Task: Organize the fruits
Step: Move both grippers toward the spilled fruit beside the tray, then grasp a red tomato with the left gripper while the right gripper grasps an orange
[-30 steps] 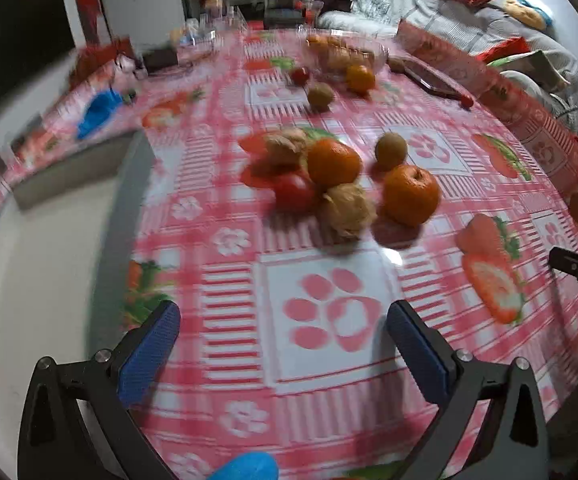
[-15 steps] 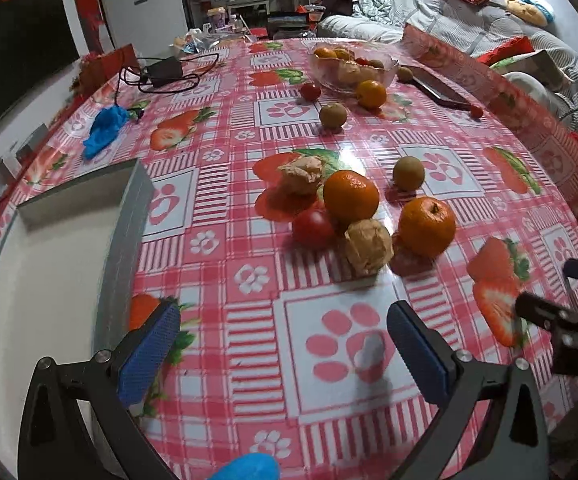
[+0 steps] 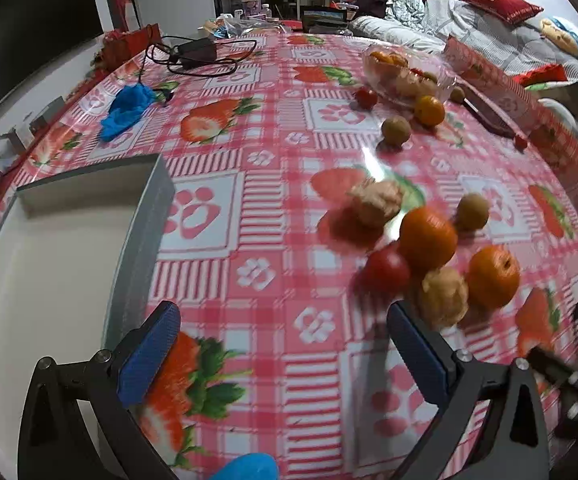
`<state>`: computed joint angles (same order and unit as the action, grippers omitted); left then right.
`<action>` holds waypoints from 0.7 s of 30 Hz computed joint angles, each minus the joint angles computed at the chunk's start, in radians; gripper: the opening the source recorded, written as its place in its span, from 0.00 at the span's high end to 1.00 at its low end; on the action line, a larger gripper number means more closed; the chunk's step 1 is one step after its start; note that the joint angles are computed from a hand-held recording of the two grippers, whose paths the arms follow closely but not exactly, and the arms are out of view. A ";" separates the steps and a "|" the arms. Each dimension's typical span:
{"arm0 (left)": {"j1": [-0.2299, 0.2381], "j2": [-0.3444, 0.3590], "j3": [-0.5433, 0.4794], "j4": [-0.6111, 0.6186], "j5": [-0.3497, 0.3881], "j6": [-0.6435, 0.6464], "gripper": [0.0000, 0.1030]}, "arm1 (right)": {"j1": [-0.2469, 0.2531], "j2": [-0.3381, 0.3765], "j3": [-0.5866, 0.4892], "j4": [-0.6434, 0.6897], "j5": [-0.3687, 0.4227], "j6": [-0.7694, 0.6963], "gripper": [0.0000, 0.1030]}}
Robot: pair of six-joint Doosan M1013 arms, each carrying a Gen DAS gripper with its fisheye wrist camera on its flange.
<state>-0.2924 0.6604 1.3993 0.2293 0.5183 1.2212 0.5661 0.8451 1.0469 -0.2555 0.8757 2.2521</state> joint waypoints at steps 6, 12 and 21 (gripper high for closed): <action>-0.011 0.034 -0.053 -0.024 0.034 0.023 0.00 | 0.005 0.017 -0.030 0.011 0.004 -0.037 0.00; -0.008 0.043 -0.054 -0.024 -0.010 0.004 0.00 | 0.004 0.024 -0.044 0.019 0.011 -0.053 0.00; -0.001 0.055 -0.096 -0.095 0.080 0.093 0.01 | 0.005 0.066 -0.121 0.050 0.012 -0.133 0.00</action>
<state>-0.2936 0.7158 1.3034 0.1347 0.5987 1.3144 0.5712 0.9110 0.9258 -0.2051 0.8876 2.1188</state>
